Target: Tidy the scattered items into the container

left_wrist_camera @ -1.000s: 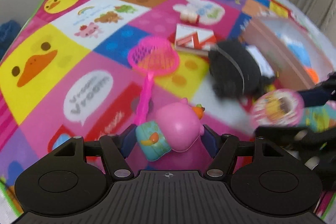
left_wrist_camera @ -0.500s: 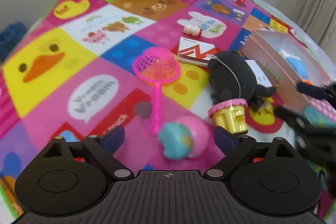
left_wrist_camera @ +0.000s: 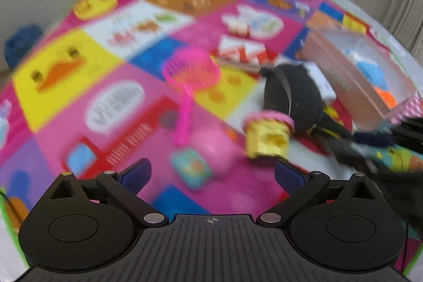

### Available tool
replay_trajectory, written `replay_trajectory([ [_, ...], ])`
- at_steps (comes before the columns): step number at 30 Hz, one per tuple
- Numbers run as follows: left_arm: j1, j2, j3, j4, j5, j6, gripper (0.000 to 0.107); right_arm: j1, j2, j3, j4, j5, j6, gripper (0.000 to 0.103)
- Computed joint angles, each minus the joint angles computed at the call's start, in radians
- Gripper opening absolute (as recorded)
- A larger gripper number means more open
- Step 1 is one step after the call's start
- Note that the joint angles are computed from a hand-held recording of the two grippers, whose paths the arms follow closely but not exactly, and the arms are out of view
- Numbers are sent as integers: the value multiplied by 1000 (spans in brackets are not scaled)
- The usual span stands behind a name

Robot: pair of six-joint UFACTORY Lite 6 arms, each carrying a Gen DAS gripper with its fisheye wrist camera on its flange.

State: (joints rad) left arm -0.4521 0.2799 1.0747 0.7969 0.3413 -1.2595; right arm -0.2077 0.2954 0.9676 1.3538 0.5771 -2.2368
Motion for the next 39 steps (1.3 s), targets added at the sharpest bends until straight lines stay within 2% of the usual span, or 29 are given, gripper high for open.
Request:
replay_trajectory([
  [2, -19, 80, 64, -41, 8, 38, 102, -47, -86, -69, -121, 35, 10, 29],
  [3, -37, 109, 87, 2, 15, 1, 102, -65, -118, -106, -137, 35, -20, 31],
  [6, -97, 135, 82, 203, 25, -222, 102, -116, -162, -207, 4, -1, -236, 40],
  [8, -107, 135, 68, 153, 30, -233, 102, -135, -159, -229, 115, -25, -305, 41],
  [10, -104, 128, 55, 107, 29, -226, 102, -150, -157, -215, 94, 1, -229, 46],
  [12, -114, 112, 35, 154, 40, -261, 102, -139, -172, -221, 110, 25, -205, 61],
  [17, -120, 89, 28, 116, 101, -250, 102, 4, -142, -235, 355, -53, -311, 62],
  [18, -118, 79, 22, 109, 106, -247, 102, 36, -112, -211, 381, -90, -287, 54],
  [21, -121, 46, 1, 127, 130, -265, 102, 61, -12, -109, 238, -145, -12, 27],
  [23, -127, 27, -11, 152, 146, -286, 102, 21, -16, -100, 121, -98, 98, 26],
  [25, -137, 16, -16, 173, 165, -306, 102, -32, -83, -147, 24, -37, 82, 25],
  [27, -146, 12, -17, 187, 174, -321, 102, -105, -157, -177, -161, 66, 113, 24],
  [30, -162, 12, -16, 194, 178, -325, 103, -232, -256, -206, -391, 227, 49, 24],
  [32, -174, 22, -9, 189, 178, -323, 103, -279, -297, -227, -443, 232, -35, 25],
  [34, -180, 38, 7, 167, 177, -310, 103, -310, -285, -246, -348, 164, -201, 32],
  [36, -184, 44, 13, 161, 168, -303, 103, -327, -269, -265, -150, 75, -410, 43],
  [39, -200, 38, 2, 203, 163, -328, 103, -359, -215, -258, 164, 29, -673, 46],
])
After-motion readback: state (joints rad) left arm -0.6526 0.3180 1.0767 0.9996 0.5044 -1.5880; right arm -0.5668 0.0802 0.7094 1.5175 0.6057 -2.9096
